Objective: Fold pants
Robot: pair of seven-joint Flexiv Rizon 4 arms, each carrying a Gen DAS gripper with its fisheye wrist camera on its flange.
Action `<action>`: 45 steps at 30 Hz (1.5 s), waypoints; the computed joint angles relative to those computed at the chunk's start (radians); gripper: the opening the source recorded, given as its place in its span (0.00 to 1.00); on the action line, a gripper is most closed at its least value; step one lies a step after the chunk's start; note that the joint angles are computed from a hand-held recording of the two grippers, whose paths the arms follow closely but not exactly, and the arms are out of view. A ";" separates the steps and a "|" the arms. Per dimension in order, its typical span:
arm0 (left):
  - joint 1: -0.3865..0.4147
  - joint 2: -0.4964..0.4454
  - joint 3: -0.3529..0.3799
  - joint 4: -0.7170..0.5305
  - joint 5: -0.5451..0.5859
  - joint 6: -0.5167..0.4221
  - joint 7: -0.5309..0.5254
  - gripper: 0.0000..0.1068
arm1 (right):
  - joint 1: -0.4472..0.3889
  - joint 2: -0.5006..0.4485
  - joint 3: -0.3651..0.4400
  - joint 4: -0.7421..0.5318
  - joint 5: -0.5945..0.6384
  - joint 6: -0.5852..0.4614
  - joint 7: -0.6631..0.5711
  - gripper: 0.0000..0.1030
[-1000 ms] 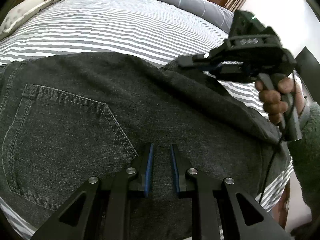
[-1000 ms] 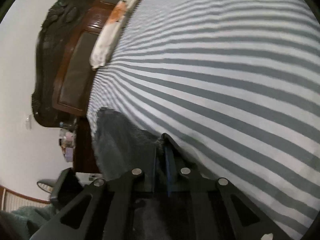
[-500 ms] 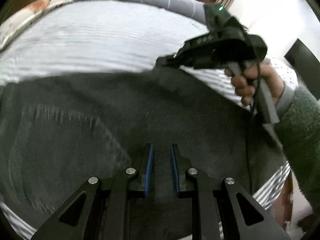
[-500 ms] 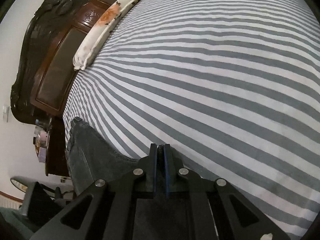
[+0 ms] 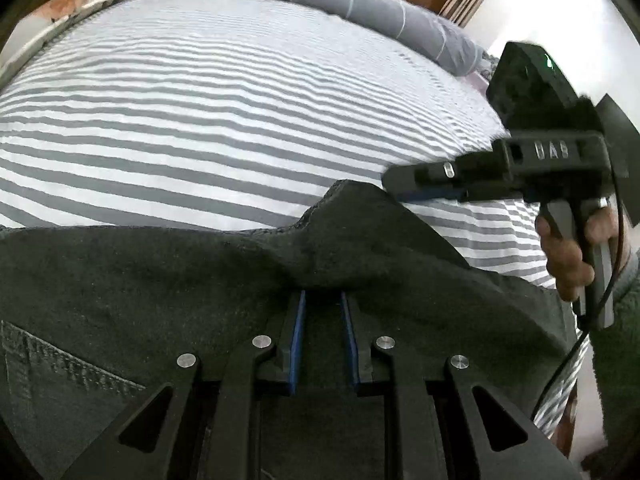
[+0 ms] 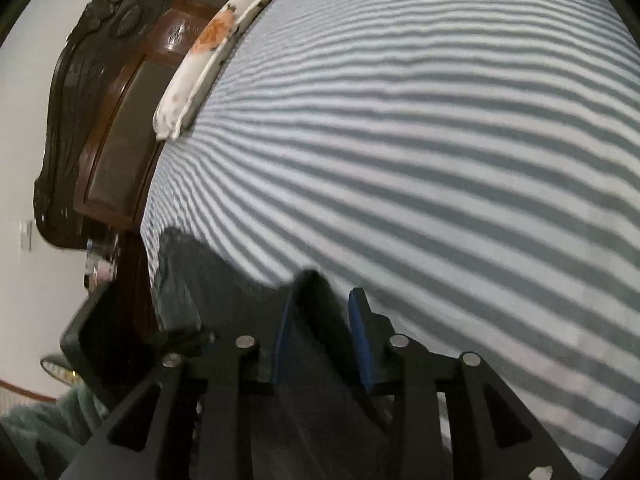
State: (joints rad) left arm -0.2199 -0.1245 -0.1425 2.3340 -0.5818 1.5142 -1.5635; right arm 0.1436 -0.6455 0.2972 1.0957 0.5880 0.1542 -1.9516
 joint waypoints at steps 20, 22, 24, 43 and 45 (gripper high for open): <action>0.013 -0.001 0.012 -0.019 0.130 -0.028 -0.109 0.18 | 0.073 0.179 -0.012 0.282 -0.065 0.311 -0.210 0.02; 0.024 0.010 -0.037 0.012 0.006 0.007 -0.021 0.18 | 0.085 0.187 -0.018 0.295 -0.082 0.378 -0.200 0.02; 0.021 0.009 -0.062 0.029 -0.084 0.031 0.047 0.18 | 0.099 0.172 -0.023 0.292 -0.122 0.392 -0.195 0.02; 0.102 -0.118 -0.103 -0.136 -0.145 -0.065 0.160 0.18 | 0.094 0.310 -0.037 0.554 -0.208 0.601 -0.042 0.16; 0.116 -0.112 -0.126 -0.128 -0.205 -0.068 0.200 0.15 | 0.116 0.314 -0.050 0.605 -0.260 0.668 0.001 0.10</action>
State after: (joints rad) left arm -0.1042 -0.2363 -0.2683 2.2055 -0.7868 1.4459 -1.3637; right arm 0.2599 -0.3316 0.2470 1.7003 0.3282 0.8223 -1.9502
